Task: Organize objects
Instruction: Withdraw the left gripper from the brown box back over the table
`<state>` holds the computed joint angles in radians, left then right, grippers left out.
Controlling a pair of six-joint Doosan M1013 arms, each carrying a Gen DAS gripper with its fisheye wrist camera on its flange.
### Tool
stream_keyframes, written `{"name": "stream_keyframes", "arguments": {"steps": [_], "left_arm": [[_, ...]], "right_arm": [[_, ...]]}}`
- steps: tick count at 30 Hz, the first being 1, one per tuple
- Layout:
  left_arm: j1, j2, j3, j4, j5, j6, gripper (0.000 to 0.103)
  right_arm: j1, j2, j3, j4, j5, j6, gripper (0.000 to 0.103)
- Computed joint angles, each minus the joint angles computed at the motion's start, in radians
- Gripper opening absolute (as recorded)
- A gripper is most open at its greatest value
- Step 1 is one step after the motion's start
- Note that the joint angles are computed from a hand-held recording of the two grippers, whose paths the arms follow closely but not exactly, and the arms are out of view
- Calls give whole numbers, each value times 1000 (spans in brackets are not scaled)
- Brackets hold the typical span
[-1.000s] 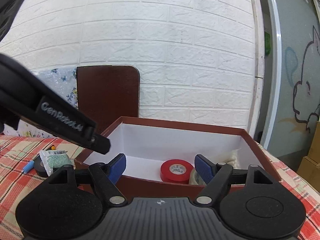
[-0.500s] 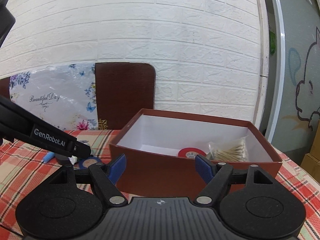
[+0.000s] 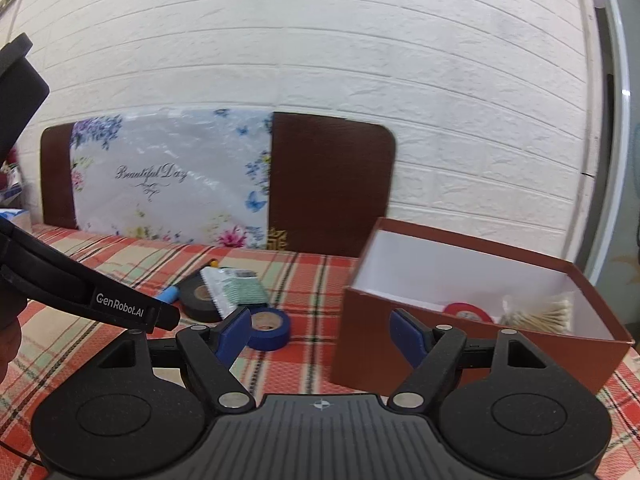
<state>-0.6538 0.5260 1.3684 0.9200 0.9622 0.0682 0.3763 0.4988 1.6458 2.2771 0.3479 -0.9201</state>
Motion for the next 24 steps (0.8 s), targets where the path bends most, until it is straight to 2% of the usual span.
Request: {"name": "stream_keyframes", "arguments": {"steps": [9,17,20,24], "left_arm": [[31,-39,92,5,40,-77,30],[71,-68,169,-3,47,-145,30],[85,-77,199,3,55,-176,30],[104,-89,248,31,53,-254,31]], "right_arm": [[52,24,-35,-192,-15,124,75],[95,46,-74,-378,-40,250,75],[108,56,-90,-460,-43,322,75],[123,79,-130,-619,-39,489,74]]}}
